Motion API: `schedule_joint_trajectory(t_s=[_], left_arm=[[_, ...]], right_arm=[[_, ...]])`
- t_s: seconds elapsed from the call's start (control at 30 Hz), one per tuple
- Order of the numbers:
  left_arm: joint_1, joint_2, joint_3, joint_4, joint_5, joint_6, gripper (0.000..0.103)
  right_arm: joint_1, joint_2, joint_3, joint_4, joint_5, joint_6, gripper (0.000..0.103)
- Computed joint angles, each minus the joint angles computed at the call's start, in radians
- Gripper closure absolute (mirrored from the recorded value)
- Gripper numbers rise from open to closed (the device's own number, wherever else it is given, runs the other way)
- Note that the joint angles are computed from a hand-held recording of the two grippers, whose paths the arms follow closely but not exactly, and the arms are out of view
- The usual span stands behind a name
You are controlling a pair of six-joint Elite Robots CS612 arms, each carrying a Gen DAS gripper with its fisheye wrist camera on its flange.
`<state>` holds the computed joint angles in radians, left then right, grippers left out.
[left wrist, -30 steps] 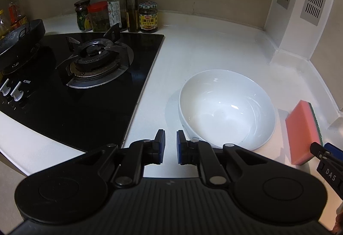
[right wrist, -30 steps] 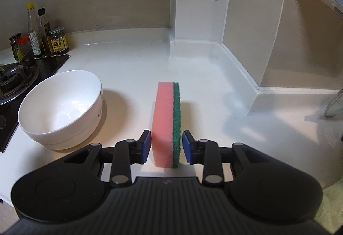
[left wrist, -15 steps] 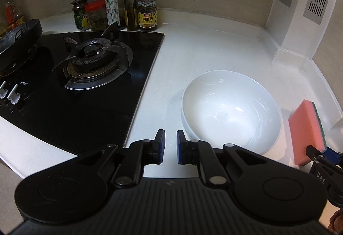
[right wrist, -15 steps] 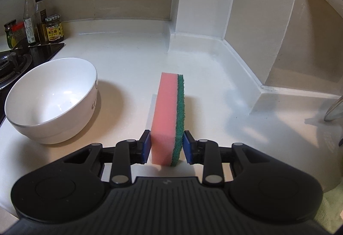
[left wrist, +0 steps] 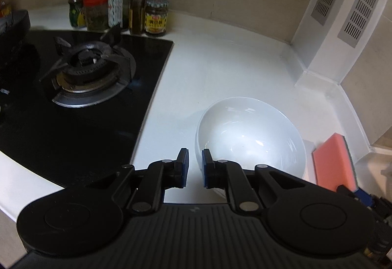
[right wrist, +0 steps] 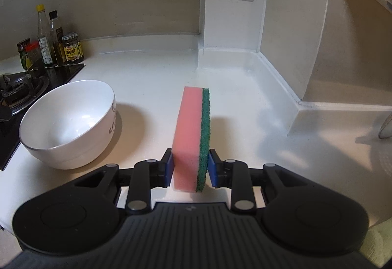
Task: Clean bowl
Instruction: 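Lift the sponge with the right tool while the left tool tips the white bowl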
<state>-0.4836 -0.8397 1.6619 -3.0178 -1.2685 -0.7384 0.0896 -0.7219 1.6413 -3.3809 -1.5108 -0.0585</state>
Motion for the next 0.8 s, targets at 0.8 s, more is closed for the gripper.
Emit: schedule_joint_trajectory(t_s=[0.8], left_arm=[[0.075, 0.101, -0.254, 0.324, -0.258, 0.229, 0.100]], right_arm=[[-0.055, -0.040, -0.106, 0.130, 0.328, -0.559, 0.079]])
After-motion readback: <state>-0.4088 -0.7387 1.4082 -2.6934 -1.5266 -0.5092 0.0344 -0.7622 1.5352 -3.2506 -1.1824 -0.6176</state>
